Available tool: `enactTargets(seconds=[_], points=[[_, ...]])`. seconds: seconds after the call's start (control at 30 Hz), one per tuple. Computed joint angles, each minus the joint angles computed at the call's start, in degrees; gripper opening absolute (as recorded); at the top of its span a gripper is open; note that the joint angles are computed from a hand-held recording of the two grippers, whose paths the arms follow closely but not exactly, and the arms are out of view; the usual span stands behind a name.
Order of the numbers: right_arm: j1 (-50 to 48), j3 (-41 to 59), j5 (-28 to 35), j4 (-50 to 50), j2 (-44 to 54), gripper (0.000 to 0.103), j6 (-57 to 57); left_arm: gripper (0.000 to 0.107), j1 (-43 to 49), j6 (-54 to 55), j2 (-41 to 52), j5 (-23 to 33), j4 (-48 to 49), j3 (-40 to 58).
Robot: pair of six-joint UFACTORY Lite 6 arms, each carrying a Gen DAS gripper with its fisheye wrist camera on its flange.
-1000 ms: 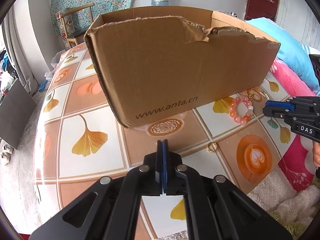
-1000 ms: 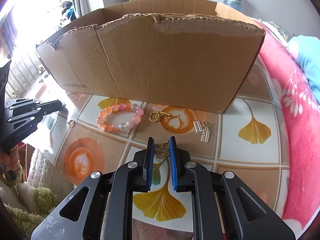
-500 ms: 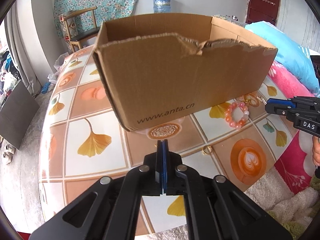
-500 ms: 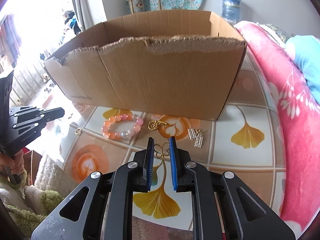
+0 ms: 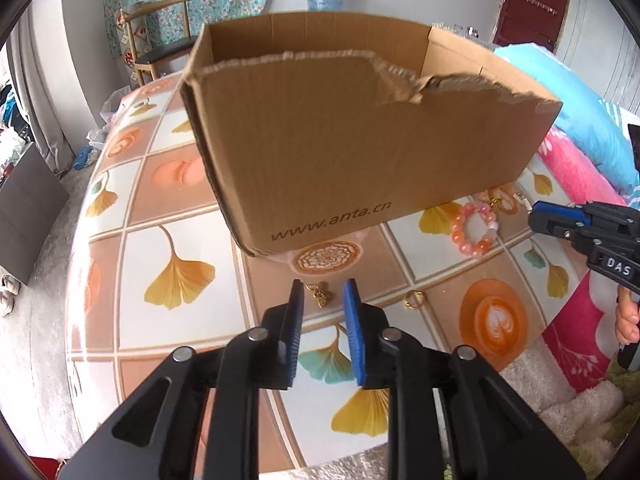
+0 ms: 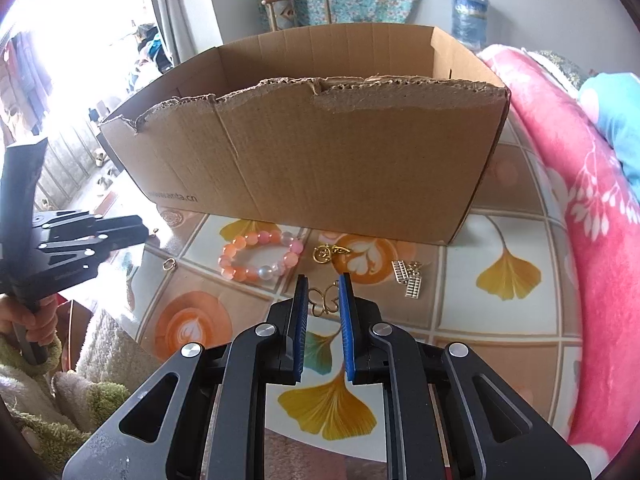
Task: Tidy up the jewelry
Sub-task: 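Lift the gold charm off the table with the right gripper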
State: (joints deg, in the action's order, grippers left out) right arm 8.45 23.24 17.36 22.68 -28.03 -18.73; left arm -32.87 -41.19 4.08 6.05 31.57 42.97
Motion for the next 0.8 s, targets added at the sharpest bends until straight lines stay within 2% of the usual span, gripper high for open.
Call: enactTargets(seconds=[0.07, 0.2, 0.3, 0.33, 0.4, 0.5, 0.8], points=[[-1.37, 0.16, 0.04, 3.98, 0.74, 0.013, -4.84, 0.02, 0.44, 6.38, 1.86, -0.03, -5.91, 1.33], [-3.5, 0.44, 0.63, 10.34, 1.85, 0.013, -12.42, 0.02, 0.2, 6.64, 3.82, 0.75, -5.1, 3.37], [-5.22, 0.57, 1.52, 14.74, 2.46, 0.013, -17.93, 0.02, -1.01, 0.78, 4.53, 2.04, 2.59, 4.24], [-5.2, 0.51, 1.64, 15.07, 2.42, 0.013, -18.27, 0.018, -1.42, 1.14, 4.73, 2.62, 2.9, 4.63], [-6.19, 0.72, 2.19, 17.59, 2.9, 0.013, -21.48, 0.015, -1.29, 6.94, 5.13, 2.61, -2.47, 5.24], [-6.7, 1.12, 2.36, 19.36, 3.63, 0.013, -23.59, 0.007, -1.22, 10.96, 5.85, 2.77, -6.13, 6.19], [-6.14, 1.18, 2.09, 17.03, 2.53, 0.013, -20.47, 0.006, -1.01, 6.77, 4.83, 1.45, -1.97, 4.68]])
